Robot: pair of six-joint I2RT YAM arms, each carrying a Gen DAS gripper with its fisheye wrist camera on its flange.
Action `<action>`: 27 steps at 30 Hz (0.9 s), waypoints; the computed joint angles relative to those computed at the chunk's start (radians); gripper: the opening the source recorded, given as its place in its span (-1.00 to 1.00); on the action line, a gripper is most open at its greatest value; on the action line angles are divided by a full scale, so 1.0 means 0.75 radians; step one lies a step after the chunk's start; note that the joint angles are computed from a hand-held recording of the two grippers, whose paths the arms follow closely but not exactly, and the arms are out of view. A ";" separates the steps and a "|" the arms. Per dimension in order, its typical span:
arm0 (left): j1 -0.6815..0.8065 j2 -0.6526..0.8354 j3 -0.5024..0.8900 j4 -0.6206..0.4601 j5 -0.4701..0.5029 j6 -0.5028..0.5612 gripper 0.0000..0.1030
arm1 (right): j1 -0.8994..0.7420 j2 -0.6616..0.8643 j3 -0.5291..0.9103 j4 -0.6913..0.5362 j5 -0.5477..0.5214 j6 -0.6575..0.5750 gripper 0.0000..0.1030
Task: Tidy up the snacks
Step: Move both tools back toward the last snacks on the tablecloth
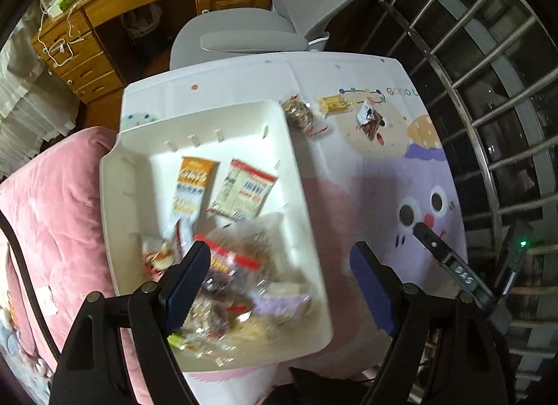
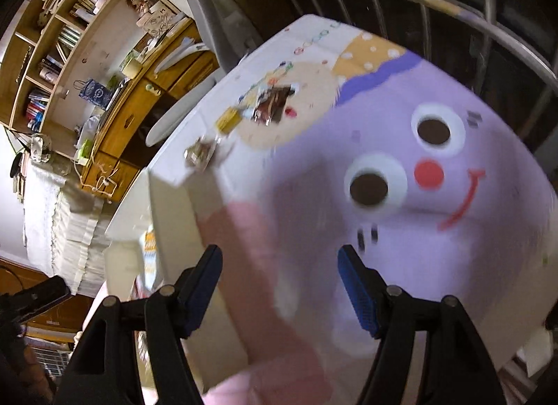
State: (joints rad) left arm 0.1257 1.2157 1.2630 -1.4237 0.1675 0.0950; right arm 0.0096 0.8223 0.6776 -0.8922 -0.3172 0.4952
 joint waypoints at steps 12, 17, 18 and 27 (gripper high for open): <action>-0.331 0.619 0.365 0.136 -0.076 -0.417 0.57 | -0.128 0.626 0.162 0.560 -0.038 -0.225 0.34; -0.376 0.832 0.513 0.158 -0.136 -0.458 0.57 | -0.097 0.840 0.242 0.709 -0.020 -0.277 0.34; -0.384 0.872 0.543 0.161 -0.153 -0.464 0.57 | -0.087 0.883 0.251 0.752 -0.015 -0.286 0.34; -0.407 1.224 0.772 0.167 -0.249 -0.500 0.55 | 0.003 1.097 0.299 0.984 0.094 -0.407 0.34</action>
State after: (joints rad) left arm -0.1794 2.1340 1.8421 -1.2988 -0.0193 -0.2800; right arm 0.0121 1.6453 0.9020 -0.1544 -0.2469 0.1903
